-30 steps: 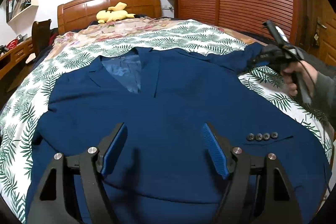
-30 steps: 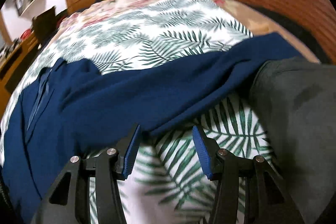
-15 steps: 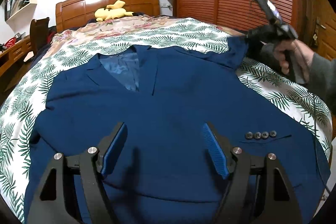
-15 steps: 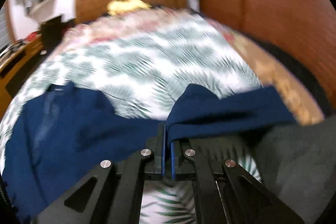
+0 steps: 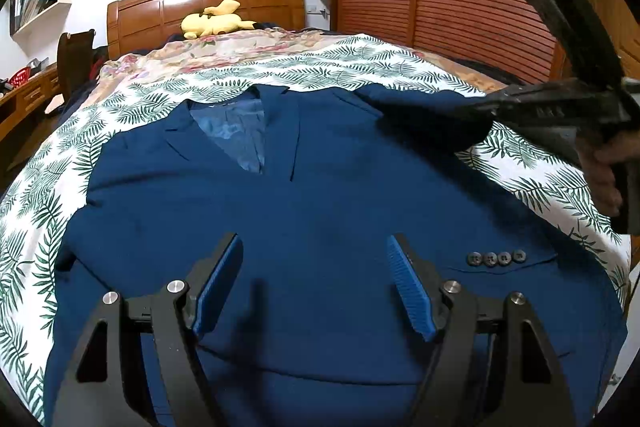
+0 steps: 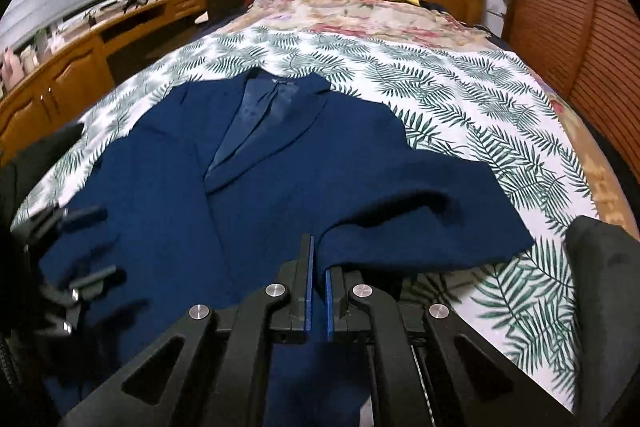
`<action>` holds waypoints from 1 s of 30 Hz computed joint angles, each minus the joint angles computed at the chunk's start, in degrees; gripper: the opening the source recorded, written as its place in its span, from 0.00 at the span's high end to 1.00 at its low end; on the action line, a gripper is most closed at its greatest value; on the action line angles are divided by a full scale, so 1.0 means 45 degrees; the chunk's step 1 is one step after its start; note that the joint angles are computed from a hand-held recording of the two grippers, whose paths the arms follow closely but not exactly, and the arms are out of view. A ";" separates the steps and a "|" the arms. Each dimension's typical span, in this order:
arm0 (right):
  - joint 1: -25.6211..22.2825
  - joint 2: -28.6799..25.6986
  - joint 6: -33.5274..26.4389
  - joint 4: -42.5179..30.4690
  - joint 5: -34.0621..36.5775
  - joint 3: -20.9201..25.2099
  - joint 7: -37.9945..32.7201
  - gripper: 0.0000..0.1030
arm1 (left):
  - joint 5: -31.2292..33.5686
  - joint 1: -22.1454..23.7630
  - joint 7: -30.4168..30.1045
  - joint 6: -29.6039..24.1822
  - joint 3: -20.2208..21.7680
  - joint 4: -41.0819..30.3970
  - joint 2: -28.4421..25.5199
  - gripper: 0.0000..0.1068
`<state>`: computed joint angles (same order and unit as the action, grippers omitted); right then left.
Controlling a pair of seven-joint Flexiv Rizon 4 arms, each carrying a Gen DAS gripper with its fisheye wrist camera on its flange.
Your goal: Fold large clothes
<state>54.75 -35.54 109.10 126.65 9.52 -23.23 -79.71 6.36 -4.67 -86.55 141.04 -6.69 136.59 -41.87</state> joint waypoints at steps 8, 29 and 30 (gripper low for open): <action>0.2057 0.0403 0.0450 0.1055 0.1384 -0.1595 -0.0025 0.81 | -0.0113 -0.0132 0.0102 0.0022 0.0082 0.0010 0.0034 0.30; 0.0647 -0.1420 -0.0778 -0.0374 0.1108 -0.2518 0.3290 0.49 | -0.0339 -0.0282 0.0279 0.0175 0.0153 0.0075 0.0021 0.30; 0.0459 -0.1459 -0.0872 -0.0492 0.0934 -0.2467 0.3478 0.49 | -0.0356 -0.0297 0.0284 0.0197 0.0162 0.0088 0.0032 0.30</action>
